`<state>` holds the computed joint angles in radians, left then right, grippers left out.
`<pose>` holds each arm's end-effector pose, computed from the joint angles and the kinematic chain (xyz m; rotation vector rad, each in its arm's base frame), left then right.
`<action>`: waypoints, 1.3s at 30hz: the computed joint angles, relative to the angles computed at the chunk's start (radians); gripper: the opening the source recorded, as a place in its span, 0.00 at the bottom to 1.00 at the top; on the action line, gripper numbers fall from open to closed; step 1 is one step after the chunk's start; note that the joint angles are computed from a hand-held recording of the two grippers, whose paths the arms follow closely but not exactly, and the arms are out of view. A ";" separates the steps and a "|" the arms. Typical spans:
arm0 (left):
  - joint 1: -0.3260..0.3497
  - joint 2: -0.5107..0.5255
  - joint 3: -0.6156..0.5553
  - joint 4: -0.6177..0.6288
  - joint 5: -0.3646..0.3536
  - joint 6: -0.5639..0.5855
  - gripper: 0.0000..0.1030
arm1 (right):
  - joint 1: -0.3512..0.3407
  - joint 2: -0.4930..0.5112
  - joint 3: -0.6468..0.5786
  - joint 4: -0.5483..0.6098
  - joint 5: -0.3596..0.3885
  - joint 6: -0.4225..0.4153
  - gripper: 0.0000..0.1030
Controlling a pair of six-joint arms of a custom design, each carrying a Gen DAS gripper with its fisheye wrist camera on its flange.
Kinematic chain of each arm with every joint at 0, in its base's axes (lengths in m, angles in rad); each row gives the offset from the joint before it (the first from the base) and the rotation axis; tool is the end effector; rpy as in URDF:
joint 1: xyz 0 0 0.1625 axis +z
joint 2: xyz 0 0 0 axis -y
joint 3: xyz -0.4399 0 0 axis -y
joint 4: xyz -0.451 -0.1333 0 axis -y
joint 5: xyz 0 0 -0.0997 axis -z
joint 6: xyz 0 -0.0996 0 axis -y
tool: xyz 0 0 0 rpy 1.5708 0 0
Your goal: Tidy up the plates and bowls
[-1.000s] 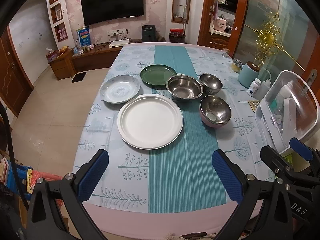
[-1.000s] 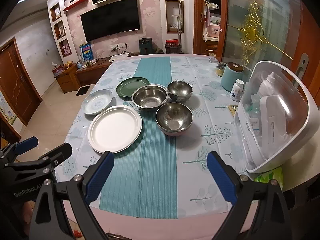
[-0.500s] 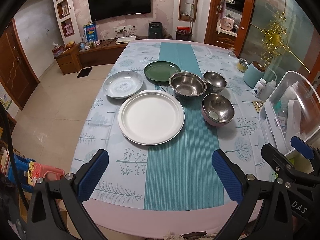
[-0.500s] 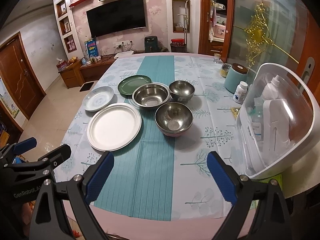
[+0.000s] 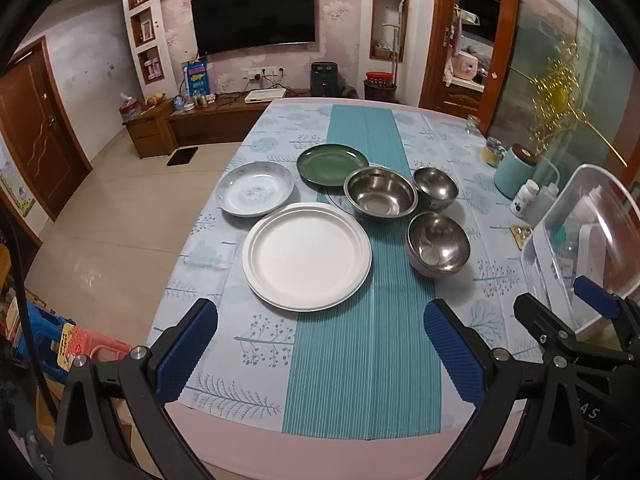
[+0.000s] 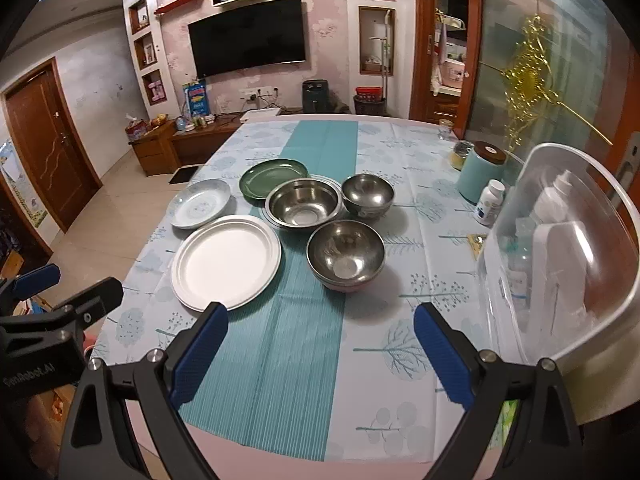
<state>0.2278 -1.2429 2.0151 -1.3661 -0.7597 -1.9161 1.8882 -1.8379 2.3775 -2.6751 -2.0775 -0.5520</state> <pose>-0.4053 -0.3049 0.1433 -0.1303 2.0917 -0.9395 0.2061 -0.3551 0.3349 0.8842 -2.3510 0.6458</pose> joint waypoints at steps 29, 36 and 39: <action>0.166 -0.278 0.150 0.058 0.136 0.158 0.99 | 0.103 0.276 -0.063 -0.142 -0.130 0.201 0.91; 0.304 -0.341 0.215 -0.092 0.173 0.350 0.99 | 0.079 0.402 -0.079 -0.142 -0.136 0.274 0.80; 0.387 -0.369 0.261 -0.282 0.165 0.499 0.99 | 0.051 0.468 -0.100 -0.123 -0.126 0.313 0.72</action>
